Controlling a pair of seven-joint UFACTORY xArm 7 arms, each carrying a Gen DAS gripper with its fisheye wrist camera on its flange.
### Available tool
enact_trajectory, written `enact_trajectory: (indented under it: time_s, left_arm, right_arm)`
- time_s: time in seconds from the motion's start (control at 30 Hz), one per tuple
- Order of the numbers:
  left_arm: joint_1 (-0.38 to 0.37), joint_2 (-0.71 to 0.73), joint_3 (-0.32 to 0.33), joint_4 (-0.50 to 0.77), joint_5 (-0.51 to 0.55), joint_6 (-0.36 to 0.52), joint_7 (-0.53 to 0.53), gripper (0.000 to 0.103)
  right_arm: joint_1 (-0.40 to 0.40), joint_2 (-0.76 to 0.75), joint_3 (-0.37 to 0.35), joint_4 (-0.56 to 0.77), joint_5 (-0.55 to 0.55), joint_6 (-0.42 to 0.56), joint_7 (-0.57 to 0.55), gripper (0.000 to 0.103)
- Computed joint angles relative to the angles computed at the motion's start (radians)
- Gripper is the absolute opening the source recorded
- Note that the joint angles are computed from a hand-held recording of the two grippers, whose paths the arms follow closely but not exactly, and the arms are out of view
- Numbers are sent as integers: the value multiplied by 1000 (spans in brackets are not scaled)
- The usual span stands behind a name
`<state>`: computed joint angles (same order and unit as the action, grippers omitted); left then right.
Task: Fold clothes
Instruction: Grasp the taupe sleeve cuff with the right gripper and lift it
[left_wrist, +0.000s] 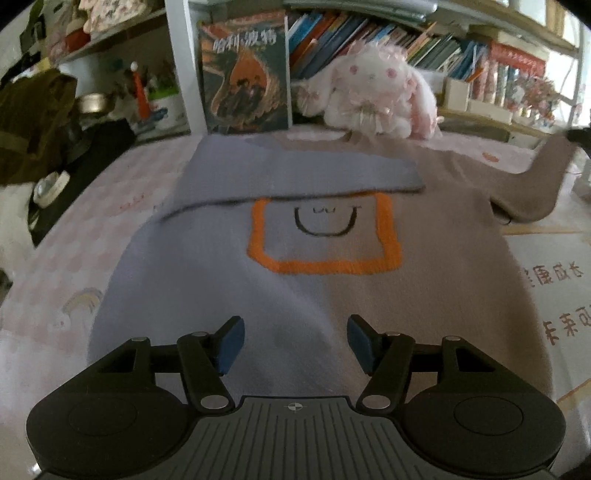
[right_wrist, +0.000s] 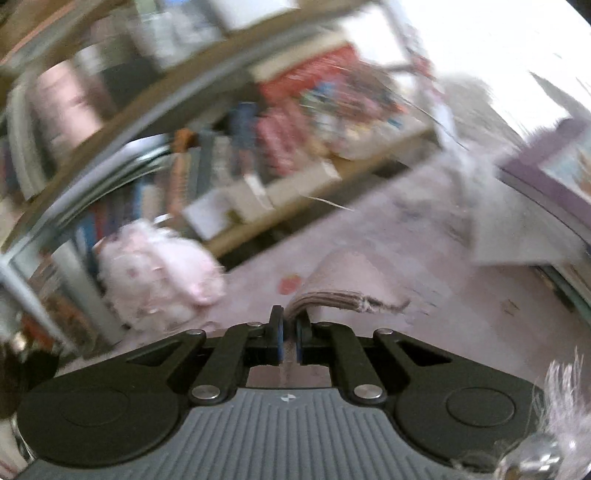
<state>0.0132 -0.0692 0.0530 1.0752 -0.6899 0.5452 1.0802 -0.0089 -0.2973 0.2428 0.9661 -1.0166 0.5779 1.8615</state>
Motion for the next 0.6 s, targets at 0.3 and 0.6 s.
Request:
enact_trajectory:
  time_s: [0.3, 0.6]
  left_arm:
    - [102, 111, 34, 183, -183, 172, 253, 63]
    - [260, 258, 7, 372, -245, 273, 332, 63]
  right_arm:
    - [134, 295, 38, 360, -118, 108, -75, 6]
    - [340, 703, -5, 870, -62, 302, -360, 6]
